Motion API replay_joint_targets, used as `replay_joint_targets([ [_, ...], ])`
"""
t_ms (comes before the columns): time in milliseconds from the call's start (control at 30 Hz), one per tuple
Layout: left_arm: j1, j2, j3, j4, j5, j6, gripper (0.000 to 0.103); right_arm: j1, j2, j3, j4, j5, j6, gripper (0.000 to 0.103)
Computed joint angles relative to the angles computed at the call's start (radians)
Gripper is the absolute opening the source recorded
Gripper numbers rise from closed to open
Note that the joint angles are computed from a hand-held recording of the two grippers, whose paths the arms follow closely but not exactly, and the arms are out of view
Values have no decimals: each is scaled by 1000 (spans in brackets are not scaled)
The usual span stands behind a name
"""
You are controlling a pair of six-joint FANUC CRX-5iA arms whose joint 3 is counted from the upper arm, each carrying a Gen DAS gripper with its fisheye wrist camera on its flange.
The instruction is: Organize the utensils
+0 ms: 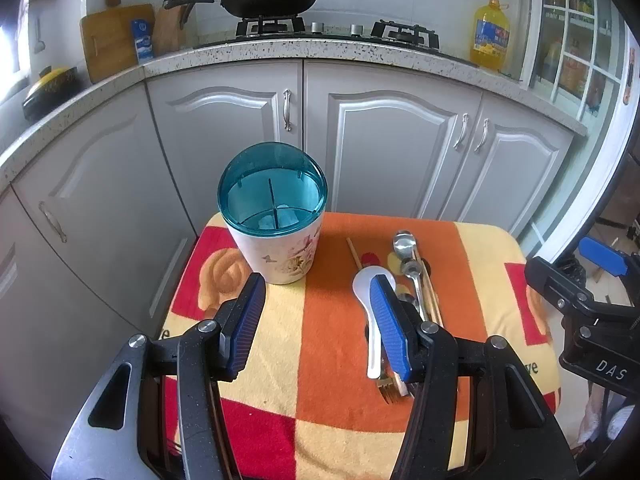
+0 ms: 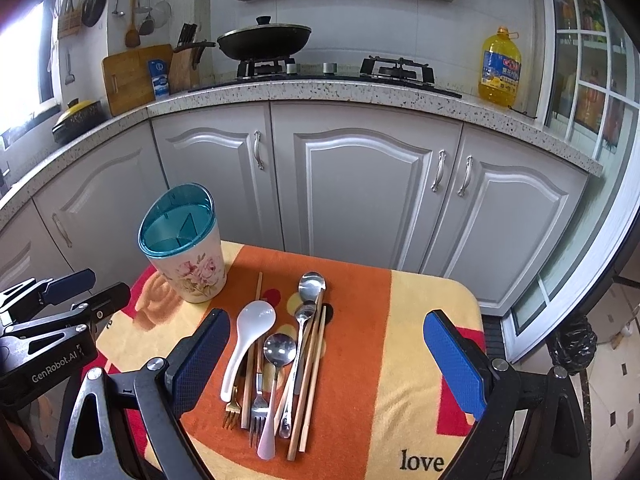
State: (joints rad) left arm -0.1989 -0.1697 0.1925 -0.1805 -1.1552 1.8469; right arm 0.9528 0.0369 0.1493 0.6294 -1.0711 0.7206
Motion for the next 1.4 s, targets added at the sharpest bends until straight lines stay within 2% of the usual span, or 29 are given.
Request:
replay_joint_targets([
  [500, -3, 1, 5, -3, -6, 2, 54, -7, -6, 1, -38, 16, 8, 97],
  [1400, 14, 15, -8, 29, -17, -3, 54, -15, 22, 30, -93, -14, 89, 97],
])
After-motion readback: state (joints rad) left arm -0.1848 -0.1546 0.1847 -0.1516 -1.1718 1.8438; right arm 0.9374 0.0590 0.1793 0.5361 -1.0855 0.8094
